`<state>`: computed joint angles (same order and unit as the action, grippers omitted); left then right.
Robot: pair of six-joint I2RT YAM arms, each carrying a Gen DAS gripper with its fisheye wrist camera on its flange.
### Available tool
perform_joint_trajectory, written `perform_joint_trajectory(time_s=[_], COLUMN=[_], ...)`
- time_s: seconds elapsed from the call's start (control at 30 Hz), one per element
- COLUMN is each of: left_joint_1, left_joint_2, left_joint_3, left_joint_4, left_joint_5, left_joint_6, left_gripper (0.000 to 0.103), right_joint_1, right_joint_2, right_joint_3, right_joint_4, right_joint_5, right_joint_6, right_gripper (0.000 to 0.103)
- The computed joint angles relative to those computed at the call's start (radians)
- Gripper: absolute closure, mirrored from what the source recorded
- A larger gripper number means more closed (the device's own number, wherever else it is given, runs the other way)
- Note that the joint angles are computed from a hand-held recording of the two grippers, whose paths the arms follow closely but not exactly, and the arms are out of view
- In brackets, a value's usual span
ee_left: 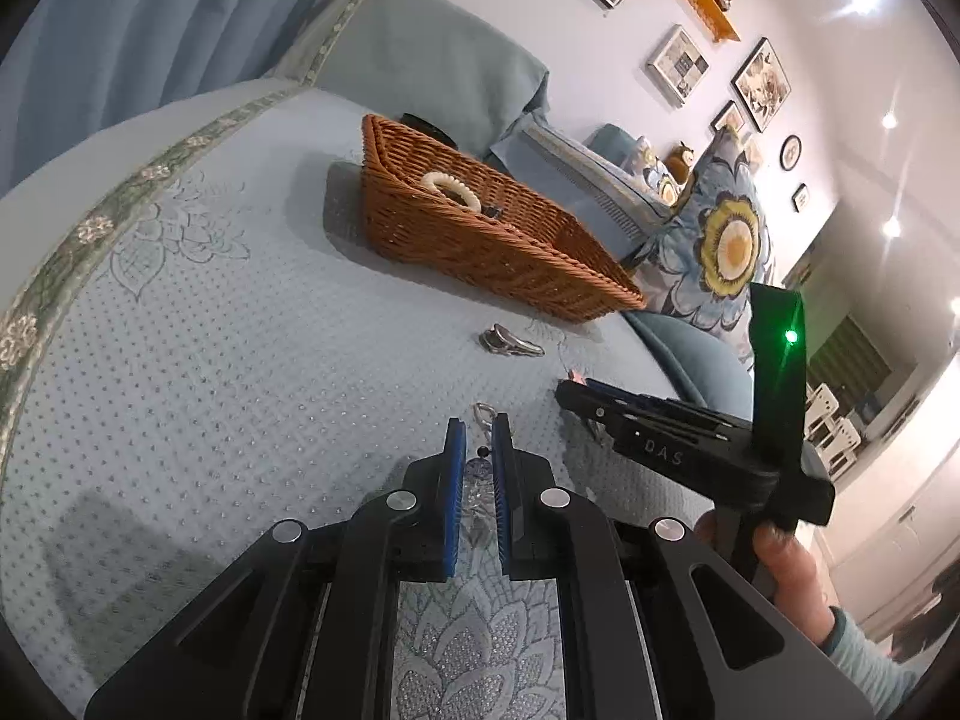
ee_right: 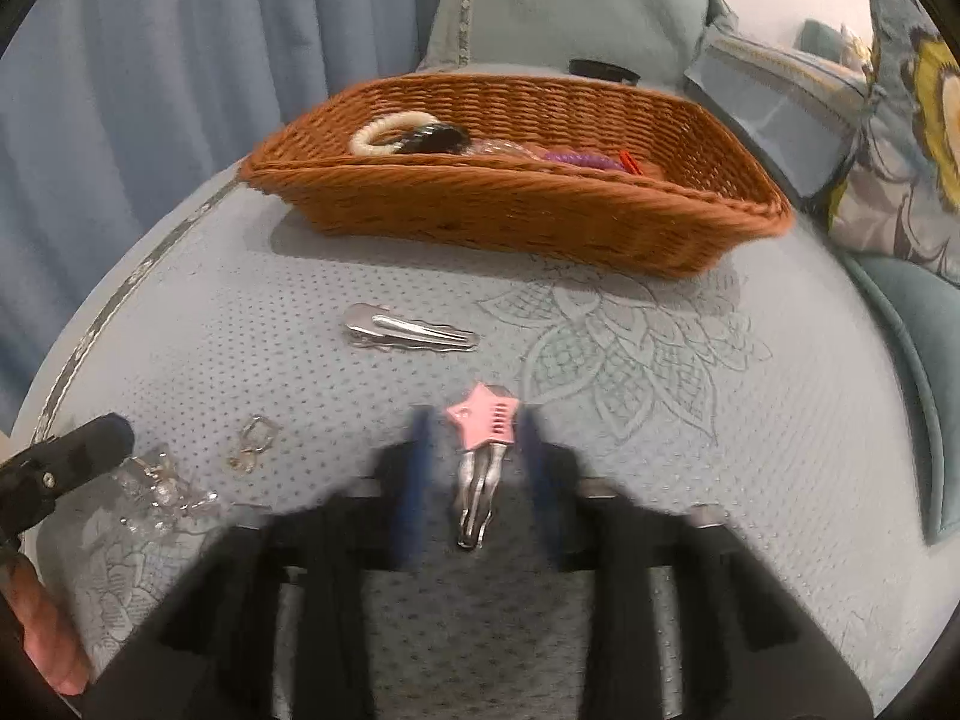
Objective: Organize jewelry
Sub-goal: 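Grasp the silver keyring charms with the left tool while the right tool grasps the pink star clip, then carry the charms and star clip into the wicker basket and open both tools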
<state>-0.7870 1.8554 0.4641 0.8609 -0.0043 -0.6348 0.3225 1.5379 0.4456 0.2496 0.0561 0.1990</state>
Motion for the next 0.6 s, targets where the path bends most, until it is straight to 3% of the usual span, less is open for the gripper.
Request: perform_joint_trajectory(time_s=[0.27, 0.43, 0.6], left_joint_1=[0.033, 0.045, 0.073], left_joint_2=[-0.027, -0.131, -0.252], left_joint_3=[-0.033, -0.048, -0.012], left_joint_4=[0.034, -0.002, -0.104], left_joint_5=[0.048, 0.056, 0.088], left_joint_6=[-0.015, 0.013, 0.062], left_gripper=[0.096, 0.096, 0.096], right_joint_1=[-0.032, -0.045, -0.1], right_joint_2=[-0.212, -0.373, -0.527], right_joint_3=[-0.155, -0.178, -0.136], right_joint_4=[0.036, -0.065, -0.198], right_joint_5=[-0.07, -0.074, -0.097], right_joint_6=[0.033, 0.019, -0.027], right_gripper=[0.084, 0.084, 0.084])
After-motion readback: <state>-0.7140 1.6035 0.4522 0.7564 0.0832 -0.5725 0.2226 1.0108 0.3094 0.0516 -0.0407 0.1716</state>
